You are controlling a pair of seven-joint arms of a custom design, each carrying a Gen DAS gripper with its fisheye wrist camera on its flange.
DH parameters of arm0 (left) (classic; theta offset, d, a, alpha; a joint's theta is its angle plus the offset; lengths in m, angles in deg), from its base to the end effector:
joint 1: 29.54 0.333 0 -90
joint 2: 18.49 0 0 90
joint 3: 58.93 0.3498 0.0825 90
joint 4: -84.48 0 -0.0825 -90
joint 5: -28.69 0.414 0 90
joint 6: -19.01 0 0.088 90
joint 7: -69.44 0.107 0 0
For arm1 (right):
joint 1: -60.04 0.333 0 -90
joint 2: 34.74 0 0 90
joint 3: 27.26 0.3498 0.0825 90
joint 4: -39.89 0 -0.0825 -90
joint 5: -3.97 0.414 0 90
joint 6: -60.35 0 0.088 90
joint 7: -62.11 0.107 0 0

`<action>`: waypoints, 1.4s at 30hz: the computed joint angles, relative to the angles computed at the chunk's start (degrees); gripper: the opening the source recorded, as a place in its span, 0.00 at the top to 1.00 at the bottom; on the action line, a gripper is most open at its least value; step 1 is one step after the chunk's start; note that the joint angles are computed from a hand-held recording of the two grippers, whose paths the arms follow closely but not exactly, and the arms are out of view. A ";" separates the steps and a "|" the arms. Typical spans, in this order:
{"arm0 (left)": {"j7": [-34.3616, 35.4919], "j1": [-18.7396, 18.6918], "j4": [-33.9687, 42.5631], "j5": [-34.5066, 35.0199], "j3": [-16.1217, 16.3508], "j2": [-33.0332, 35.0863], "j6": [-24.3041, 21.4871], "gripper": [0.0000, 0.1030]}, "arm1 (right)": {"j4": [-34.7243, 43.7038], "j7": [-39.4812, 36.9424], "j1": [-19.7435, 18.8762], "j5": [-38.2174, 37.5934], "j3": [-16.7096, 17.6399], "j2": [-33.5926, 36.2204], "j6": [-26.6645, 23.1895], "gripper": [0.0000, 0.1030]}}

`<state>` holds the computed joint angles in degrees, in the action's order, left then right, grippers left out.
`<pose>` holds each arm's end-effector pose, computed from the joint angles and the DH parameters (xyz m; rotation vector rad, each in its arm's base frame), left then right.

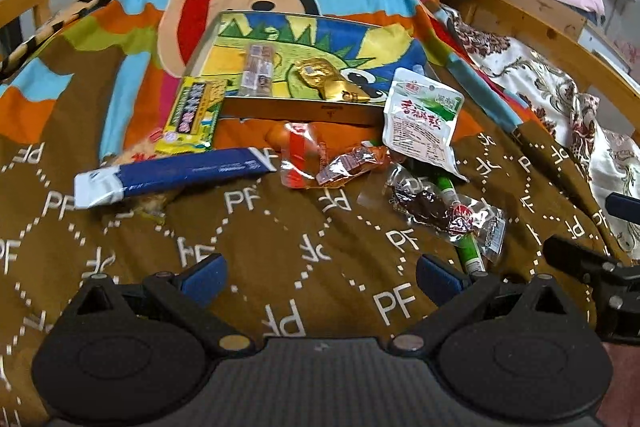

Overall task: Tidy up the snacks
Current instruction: 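Grasp the orange candy pack with the left tool while the right tool grasps the dried-meat packet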

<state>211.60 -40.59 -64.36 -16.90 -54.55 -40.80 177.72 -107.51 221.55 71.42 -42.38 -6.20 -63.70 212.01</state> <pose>0.4500 -0.0207 0.4523 -1.5485 2.2218 -0.9396 0.3569 0.2602 0.4875 -1.7411 1.7558 -0.8988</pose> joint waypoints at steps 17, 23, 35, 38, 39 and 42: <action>49.44 -5.83 14.63 -23.86 4.48 15.34 -6.35 0.00 | 4.27 -26.39 5.58 23.87 -10.23 11.26 8.45 0.01; 53.59 -1.33 19.67 -23.03 1.53 20.45 -13.73 0.00 | 6.98 -46.81 8.64 30.63 -14.91 15.36 10.68 0.01; 42.73 8.13 33.26 -11.20 -4.90 32.86 -29.13 0.01 | 8.81 -72.61 8.42 36.28 -16.34 20.88 13.15 0.07; 38.92 10.24 36.68 -8.56 -6.57 35.58 -32.55 0.01 | 9.34 -72.52 7.27 35.32 -15.10 21.79 12.29 0.14; 37.73 10.83 37.62 -7.50 -7.13 36.31 -33.31 0.01 | 9.35 -72.22 6.93 34.31 -14.73 21.94 12.28 0.17; 34.36 12.60 40.10 -4.68 -8.82 38.27 -35.57 0.04 | 9.44 -71.27 6.45 32.19 -14.08 22.37 12.18 0.23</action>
<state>245.96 -27.99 -24.25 -21.58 -63.37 -2.53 142.15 -98.08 150.28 77.86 -10.19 -20.27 -41.33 224.18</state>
